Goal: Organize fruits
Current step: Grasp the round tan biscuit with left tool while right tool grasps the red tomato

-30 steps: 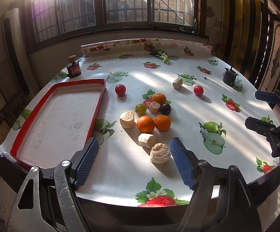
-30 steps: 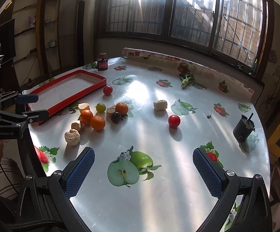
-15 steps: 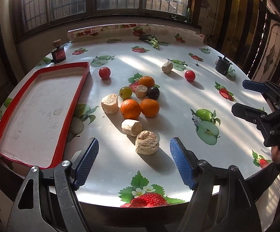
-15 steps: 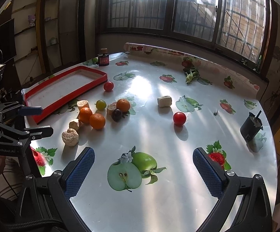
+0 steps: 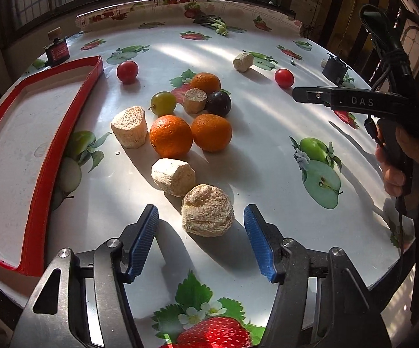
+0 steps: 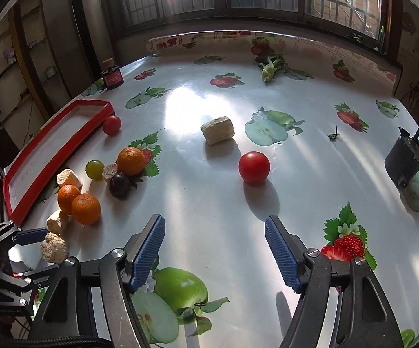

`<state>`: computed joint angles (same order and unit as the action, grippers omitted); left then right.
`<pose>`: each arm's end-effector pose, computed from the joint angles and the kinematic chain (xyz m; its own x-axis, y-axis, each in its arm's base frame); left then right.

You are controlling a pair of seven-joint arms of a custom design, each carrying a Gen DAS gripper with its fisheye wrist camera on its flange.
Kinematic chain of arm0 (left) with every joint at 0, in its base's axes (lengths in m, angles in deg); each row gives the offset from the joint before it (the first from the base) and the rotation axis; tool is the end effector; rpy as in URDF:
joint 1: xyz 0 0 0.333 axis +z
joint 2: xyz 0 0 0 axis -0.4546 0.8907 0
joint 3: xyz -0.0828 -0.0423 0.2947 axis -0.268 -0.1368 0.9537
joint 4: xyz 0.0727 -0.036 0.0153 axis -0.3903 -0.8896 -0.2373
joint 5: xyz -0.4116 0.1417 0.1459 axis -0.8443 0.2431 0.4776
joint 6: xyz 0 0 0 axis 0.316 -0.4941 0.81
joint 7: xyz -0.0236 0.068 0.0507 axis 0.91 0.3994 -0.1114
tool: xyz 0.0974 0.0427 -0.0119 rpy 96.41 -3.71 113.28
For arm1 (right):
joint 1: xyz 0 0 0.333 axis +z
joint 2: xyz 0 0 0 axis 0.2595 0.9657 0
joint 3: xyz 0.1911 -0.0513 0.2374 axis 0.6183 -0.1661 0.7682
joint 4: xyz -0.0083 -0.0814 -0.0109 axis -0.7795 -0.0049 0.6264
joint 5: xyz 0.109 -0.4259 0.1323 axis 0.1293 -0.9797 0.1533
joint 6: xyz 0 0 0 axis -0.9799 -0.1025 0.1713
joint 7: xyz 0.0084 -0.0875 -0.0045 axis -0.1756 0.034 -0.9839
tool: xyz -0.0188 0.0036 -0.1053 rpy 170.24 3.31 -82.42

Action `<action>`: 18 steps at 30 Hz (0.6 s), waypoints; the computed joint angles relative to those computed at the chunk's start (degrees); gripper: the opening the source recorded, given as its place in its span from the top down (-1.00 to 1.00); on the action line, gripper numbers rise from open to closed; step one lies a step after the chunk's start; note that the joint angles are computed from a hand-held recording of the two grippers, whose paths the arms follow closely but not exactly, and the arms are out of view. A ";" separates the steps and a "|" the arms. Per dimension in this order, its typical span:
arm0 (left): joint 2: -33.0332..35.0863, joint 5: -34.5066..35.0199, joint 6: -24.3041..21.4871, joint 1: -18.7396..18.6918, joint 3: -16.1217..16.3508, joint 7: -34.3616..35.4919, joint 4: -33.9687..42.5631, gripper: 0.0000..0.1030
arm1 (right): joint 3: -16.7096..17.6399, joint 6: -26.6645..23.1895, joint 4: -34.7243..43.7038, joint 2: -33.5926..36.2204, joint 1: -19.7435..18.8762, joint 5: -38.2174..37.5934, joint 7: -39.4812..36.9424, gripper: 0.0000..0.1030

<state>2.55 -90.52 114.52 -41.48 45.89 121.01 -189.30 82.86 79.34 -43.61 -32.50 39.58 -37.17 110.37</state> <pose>0.5169 -0.1889 0.4211 -0.2656 -0.9601 0.0879 -0.8203 0.1771 -0.5438 0.5987 0.3409 0.4453 0.3206 -0.9432 -0.0868 -0.7672 -0.2048 -0.6079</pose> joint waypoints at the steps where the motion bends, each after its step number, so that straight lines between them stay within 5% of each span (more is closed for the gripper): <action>1: -0.03 0.69 0.31 0.18 -0.20 0.10 -0.07 -0.02 | -0.09 -0.09 1.19 1.21 -0.31 0.82 -0.17 -0.28; 7: -0.02 -2.03 0.24 -1.02 1.28 3.78 0.15 0.37 | -2.79 -2.02 8.75 7.95 0.67 -1.53 4.46 0.01; 12: -0.57 -6.62 -0.70 -1.94 2.44 7.39 0.01 0.37 | -4.97 -2.74 12.21 10.95 2.42 -4.43 6.62 0.36; 18: -3.01 -11.35 -1.20 -2.59 3.43 11.05 -1.35 0.37 | -2.96 -1.42 8.34 7.66 1.66 -1.18 3.98 0.37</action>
<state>-0.46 -101.88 113.31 -44.07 49.31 132.05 -190.65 79.90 77.92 -35.27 -24.84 41.24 -38.35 114.35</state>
